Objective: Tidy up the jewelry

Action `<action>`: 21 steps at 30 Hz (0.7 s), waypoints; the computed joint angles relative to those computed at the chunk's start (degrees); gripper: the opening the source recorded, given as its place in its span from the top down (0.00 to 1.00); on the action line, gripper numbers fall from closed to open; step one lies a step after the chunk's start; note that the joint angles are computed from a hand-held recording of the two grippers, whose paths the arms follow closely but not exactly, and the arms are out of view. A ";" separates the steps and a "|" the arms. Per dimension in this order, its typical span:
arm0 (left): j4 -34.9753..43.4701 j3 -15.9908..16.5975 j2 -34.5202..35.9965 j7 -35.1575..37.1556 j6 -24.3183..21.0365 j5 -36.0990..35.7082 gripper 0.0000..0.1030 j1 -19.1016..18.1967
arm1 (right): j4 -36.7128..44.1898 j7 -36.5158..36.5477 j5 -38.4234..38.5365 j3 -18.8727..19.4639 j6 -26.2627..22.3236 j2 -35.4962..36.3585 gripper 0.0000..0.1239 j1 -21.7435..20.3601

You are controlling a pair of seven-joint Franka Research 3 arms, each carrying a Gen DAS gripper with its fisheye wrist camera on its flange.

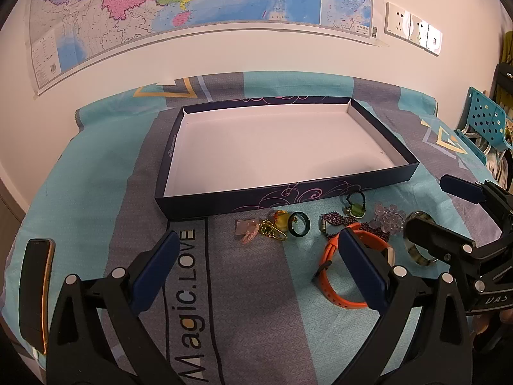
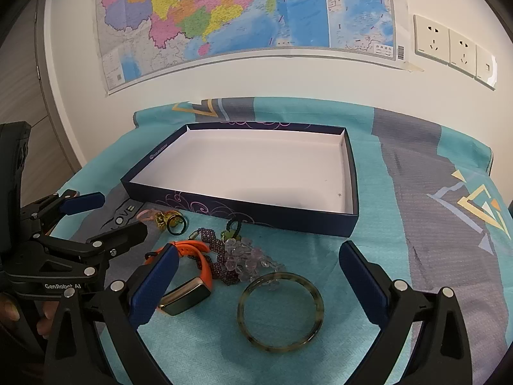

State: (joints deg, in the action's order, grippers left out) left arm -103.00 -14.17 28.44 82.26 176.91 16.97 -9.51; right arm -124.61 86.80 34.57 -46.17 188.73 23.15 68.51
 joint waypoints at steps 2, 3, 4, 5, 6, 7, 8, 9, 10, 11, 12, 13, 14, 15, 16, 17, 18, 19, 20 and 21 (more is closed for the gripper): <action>-0.04 -0.25 -0.04 0.15 -0.08 -0.06 0.06 0.21 | -0.15 -0.07 0.01 0.02 0.10 -0.15 0.22 0.01; -0.04 -0.25 -0.04 0.16 -0.08 -0.07 0.06 0.20 | -0.24 -0.14 0.05 0.32 0.19 -0.39 0.22 -0.24; -0.06 -0.35 -0.07 0.23 -0.12 -0.11 0.06 0.30 | -0.08 -0.19 0.16 0.37 0.00 -0.29 0.22 -0.31; -0.05 -0.16 -0.06 0.11 -0.08 -0.08 0.06 0.14 | -0.09 -0.10 0.20 0.27 0.02 -0.18 0.22 -0.22; -0.11 -0.24 -0.10 0.15 -0.06 -0.10 0.06 0.21 | -0.12 -0.10 0.19 0.18 0.02 -0.21 0.22 -0.16; -0.03 -0.13 -0.05 0.11 -0.09 -0.06 0.06 0.10 | -0.21 -0.10 0.19 0.25 0.07 -0.35 0.22 -0.19; -0.03 -0.13 -0.05 0.10 -0.09 -0.06 0.06 0.10 | -0.28 -0.15 0.19 0.37 0.13 -0.47 0.22 -0.30; -0.03 -0.13 -0.05 0.10 -0.09 -0.05 0.06 0.10 | -0.23 -0.26 0.18 0.43 0.09 -0.42 0.22 -0.45; -0.02 -0.16 -0.05 0.13 -0.16 -0.06 0.06 0.12 | -0.23 -0.25 0.24 0.30 0.12 -0.29 0.22 -0.32; -0.05 -0.24 -0.09 0.16 -0.21 -0.09 0.06 0.18 | -0.24 -0.30 0.25 0.52 0.23 -0.32 0.22 -0.49; -0.05 -0.23 -0.09 0.17 -0.21 -0.10 0.06 0.17 | -0.20 -0.37 0.34 0.52 0.14 -0.31 0.22 -0.49; -0.10 -0.29 -0.14 0.21 -0.24 -0.12 0.06 0.22 | -0.22 -0.39 0.41 0.30 0.06 -0.27 0.22 -0.26; -0.10 -0.28 -0.14 0.22 -0.24 -0.13 0.06 0.21 | -0.28 -0.41 0.38 0.25 0.07 -0.33 0.22 -0.21; -0.06 -0.21 -0.10 0.20 -0.20 -0.12 0.06 0.16 | -0.37 -0.45 0.36 0.31 0.12 -0.44 0.22 -0.21; -0.06 -0.21 -0.10 0.20 -0.20 -0.12 0.06 0.16 | -0.34 -0.48 0.33 0.75 0.23 -0.54 0.22 -0.65; -0.05 0.06 0.17 0.06 0.06 -0.01 0.06 -0.11 | -0.32 -0.47 0.46 0.79 0.17 -0.55 0.22 -0.66; 0.15 0.73 0.87 -0.34 0.60 0.26 0.06 -0.75 | -0.31 -0.56 0.39 1.12 0.17 -0.66 0.22 -1.07; 0.15 0.71 0.87 -0.42 0.61 0.35 0.06 -0.73 | -0.32 -0.51 0.46 1.05 0.20 -0.60 0.22 -0.99; -0.31 1.35 0.90 -0.97 1.16 0.64 0.06 -1.39 | -0.37 -0.57 0.44 1.33 0.33 -0.70 0.22 -1.24; -0.51 1.59 1.02 -1.25 1.47 0.87 0.06 -1.63 | -0.40 -0.70 0.46 1.57 0.36 -0.80 0.22 -1.46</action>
State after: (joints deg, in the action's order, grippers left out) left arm -103.51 -12.57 29.46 81.02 178.38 17.85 -11.13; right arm -125.01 86.10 35.03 -44.60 189.10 22.35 67.05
